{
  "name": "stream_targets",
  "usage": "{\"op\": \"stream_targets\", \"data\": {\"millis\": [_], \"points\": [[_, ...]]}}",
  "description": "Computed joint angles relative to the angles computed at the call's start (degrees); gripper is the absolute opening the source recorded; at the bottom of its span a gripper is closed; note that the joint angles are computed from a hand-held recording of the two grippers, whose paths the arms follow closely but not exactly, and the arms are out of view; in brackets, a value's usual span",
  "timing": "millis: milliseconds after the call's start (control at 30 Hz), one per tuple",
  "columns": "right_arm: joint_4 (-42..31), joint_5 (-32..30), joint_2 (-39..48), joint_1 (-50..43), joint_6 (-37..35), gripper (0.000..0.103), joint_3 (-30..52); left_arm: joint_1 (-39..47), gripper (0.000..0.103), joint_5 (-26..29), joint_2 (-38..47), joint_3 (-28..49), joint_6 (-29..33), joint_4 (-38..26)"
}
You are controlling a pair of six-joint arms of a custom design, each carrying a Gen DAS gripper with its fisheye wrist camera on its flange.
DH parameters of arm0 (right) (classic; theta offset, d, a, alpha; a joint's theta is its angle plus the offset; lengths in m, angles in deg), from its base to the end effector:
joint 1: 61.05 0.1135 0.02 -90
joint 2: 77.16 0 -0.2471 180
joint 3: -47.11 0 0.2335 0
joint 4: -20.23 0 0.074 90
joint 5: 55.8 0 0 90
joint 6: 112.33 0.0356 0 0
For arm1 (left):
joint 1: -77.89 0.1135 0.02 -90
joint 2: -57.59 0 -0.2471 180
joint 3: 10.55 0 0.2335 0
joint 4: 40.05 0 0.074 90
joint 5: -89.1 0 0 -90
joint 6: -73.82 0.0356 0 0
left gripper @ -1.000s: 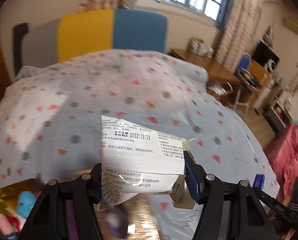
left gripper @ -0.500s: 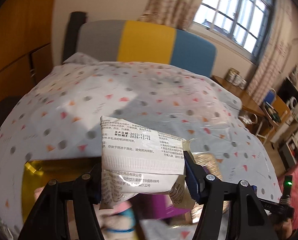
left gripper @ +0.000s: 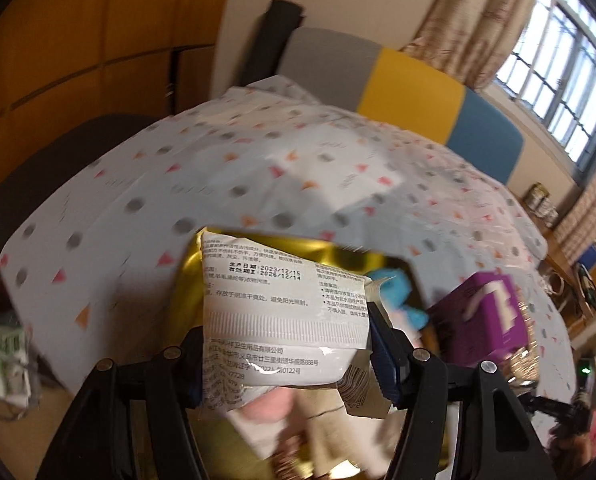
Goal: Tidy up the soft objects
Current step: 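Carry the white packet into the tray with the left tool while the right tool holds the Tempo pack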
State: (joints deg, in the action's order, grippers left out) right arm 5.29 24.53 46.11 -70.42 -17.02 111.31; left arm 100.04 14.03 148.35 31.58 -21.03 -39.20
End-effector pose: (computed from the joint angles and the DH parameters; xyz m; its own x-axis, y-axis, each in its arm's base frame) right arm 0.3025 -0.0439 0.0149 -0.9338 0.2465 -0.2593 0.2021 0.9615 0.1863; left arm 0.2354 0.0859 0.1051 -0.6662 -0.3594 -0.6534 -0.2612 0.9332 -0.2469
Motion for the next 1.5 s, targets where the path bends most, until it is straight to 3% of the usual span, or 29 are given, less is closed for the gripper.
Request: {"op": "stream_targets", "data": {"millis": [400, 833, 1233, 1367, 1500], "points": [[3.9, 5.8, -0.5, 4.2, 0.0, 0.053, -3.4, 7.8, 0.065, -0.3, 8.2, -9.6, 5.0, 13.4], [5.7, 8.4, -0.8, 8.1, 1.2, 0.053, -5.3, 1.7, 0.068, -8.3, 15.2, -13.9, 6.1, 24.9], [6.9, 8.9, -2.1, 9.0, 1.0, 0.053, -7.6, 0.8, 0.077, -10.7, 14.7, -14.9, 5.8, 26.9], [7.3, 9.0, -1.9, 9.2, 1.2, 0.053, -7.9, 0.7, 0.083, -12.0, 10.4, -17.3, 5.7, 28.7], [7.5, 9.0, -2.0, 9.3, 1.4, 0.053, -8.0, 0.7, 0.084, -11.4, 5.3, -18.2, 5.9, 26.5]]}}
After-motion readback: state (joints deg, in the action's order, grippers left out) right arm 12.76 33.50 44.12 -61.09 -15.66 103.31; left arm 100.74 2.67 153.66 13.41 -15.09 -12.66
